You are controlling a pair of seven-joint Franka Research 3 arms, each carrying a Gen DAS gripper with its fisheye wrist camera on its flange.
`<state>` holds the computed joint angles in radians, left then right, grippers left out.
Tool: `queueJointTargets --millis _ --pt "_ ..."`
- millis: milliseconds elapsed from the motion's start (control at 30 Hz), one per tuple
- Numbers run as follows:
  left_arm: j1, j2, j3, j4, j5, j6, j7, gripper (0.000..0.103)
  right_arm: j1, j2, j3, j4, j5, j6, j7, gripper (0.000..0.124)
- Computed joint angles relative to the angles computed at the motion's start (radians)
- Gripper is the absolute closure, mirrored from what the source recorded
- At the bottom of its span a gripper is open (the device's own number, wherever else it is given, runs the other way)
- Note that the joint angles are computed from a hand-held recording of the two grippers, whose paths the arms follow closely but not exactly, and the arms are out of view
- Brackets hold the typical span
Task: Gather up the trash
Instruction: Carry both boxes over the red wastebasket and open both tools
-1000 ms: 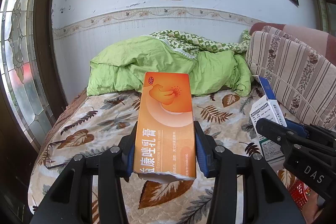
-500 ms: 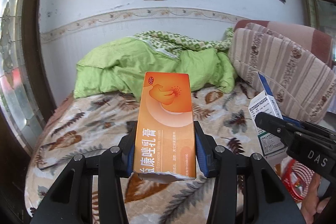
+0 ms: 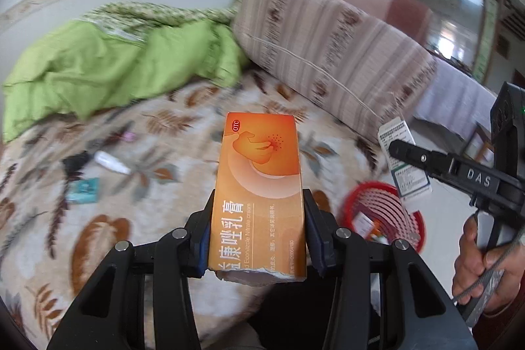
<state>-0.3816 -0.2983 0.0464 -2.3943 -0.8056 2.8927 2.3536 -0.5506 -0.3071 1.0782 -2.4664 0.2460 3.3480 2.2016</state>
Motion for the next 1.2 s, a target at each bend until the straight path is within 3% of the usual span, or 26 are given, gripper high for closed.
queueJointTargets --millis 67,200,367,533,600,667,700,867,1067,1200 --pt "-0.028 0.038 0.001 0.036 -0.031 -0.065 0.032 0.058 0.096 -0.046 -0.117 -0.071 0.031 -0.008 0.012 0.088" --pt "-0.023 0.117 -0.065 0.112 -0.05 -0.167 0.061 0.058 0.233 -0.13 -0.299 -0.212 0.087 -0.026 0.045 0.088" --pt "-0.007 0.223 -0.166 0.214 -0.031 -0.241 0.063 0.058 0.301 -0.175 -0.42 -0.322 0.101 -0.042 0.077 0.088" --pt "0.024 0.318 -0.258 0.295 0.007 -0.273 0.045 0.057 0.345 -0.131 -0.506 -0.355 0.106 -0.023 0.076 0.086" --pt "0.038 0.345 -0.288 0.314 0.047 -0.257 0.012 0.035 0.369 -0.104 -0.546 -0.35 0.105 -0.031 0.054 0.084" --pt "0.054 0.356 -0.311 0.318 0.055 -0.222 -0.007 0.034 0.331 -0.104 -0.516 -0.349 0.117 -0.049 0.05 0.072" --pt "0.064 0.356 -0.317 0.319 0.052 -0.221 -0.009 0.034 0.292 -0.115 -0.481 -0.35 0.119 -0.059 0.06 0.071" --pt "0.101 0.314 -0.315 0.288 0.004 -0.202 0.009 0.034 0.29 -0.109 -0.487 -0.35 0.103 -0.042 0.061 0.071" --pt "0.121 0.244 -0.262 0.215 -0.002 -0.159 0.004 0.033 0.388 -0.005 -0.555 -0.27 0.101 -0.006 -0.013 0.071" --pt "0.134 0.21 -0.219 0.18 -0.02 -0.147 0.005 0.033 0.419 0.074 -0.546 -0.179 0.103 -0.013 -0.09 0.071"
